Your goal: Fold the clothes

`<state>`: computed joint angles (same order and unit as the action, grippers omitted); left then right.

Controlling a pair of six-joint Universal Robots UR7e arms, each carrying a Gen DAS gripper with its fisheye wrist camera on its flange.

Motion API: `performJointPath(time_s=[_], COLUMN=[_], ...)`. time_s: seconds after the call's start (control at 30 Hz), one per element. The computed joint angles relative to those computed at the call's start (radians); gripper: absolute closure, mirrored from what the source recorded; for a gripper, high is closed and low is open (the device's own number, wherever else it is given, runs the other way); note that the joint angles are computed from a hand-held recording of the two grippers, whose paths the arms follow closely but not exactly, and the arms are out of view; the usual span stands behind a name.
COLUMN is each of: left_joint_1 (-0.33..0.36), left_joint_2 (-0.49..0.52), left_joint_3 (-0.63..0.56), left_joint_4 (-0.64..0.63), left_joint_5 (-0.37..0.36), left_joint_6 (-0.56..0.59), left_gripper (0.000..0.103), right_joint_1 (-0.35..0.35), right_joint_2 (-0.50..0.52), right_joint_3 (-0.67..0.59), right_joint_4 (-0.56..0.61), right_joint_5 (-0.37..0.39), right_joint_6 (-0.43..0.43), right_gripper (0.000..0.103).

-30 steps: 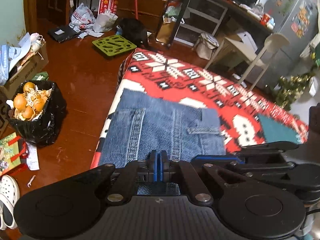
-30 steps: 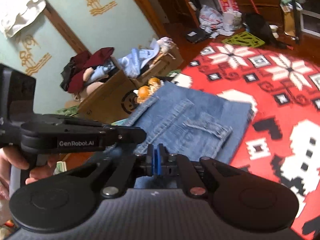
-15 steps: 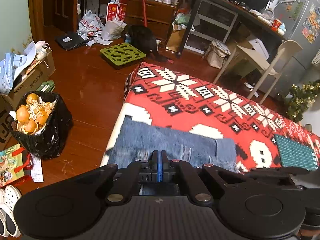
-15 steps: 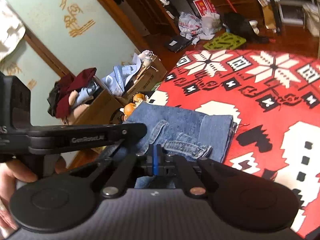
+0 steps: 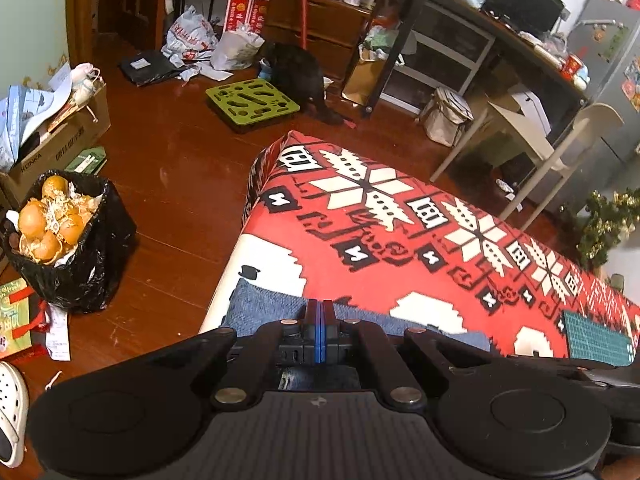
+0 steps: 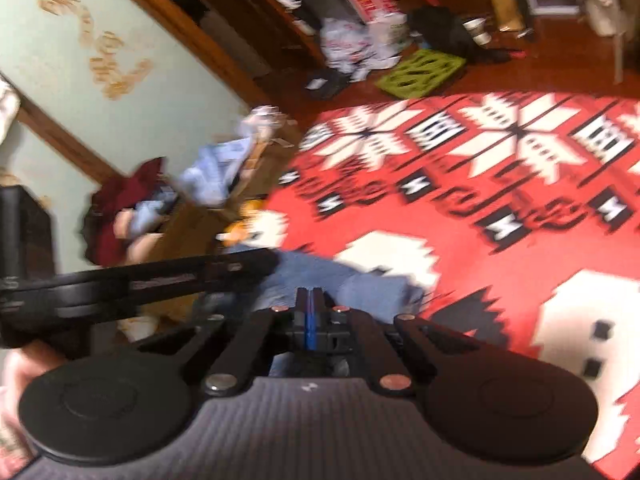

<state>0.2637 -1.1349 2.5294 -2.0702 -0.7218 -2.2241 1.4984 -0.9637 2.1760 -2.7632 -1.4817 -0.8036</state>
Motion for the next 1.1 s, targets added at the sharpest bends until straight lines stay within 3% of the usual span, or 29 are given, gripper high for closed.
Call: performJointPath(time_s=[0.2,0.33,0.5,0.63,0.77,0.9,1.1], left_joint_1=[0.025,0.035,-0.042,-0.097,-0.107,-0.138,-0.251], left_joint_2=[0.004,0.005,-0.017,-0.001,0.04,0.041,0.035], left_joint_3=[-0.012,-0.049,-0.083,-0.101,-0.109,-0.098,-0.113], left_joint_4=[-0.004,0.071,0.179,0.174,0.141,0.152,0.208], left_joint_5=[0.01,0.006,0.009,-0.037,-0.085,-0.111,-0.154], left_joint_6=[0.036,0.031,0.002,0.037,0.064,-0.001,-0.081], left_gripper=[0.1,0.101,0.1,0.1,0.1,0.1,0.1], right_joint_1=[-0.014,0.0,-0.015,-0.025,-0.034,-0.027,-0.019], right_joint_2=[0.03,0.025,-0.042,-0.086,-0.073,-0.086,-0.226], right_joint_3=[-0.055,-0.044,-0.053,-0.039,-0.015,-0.007,0.032], right_joint_4=[0.034,-0.041,0.035,0.121,0.061,0.015,0.203], right_joint_5=[0.022,0.013,0.063,0.043,0.002,-0.011,0.03], right_joint_6=[0.085,0.083,0.056,-0.022,-0.045,-0.021,-0.137], right_gripper=[0.103,0.101,0.101,0.101,0.103,0.101,0.1])
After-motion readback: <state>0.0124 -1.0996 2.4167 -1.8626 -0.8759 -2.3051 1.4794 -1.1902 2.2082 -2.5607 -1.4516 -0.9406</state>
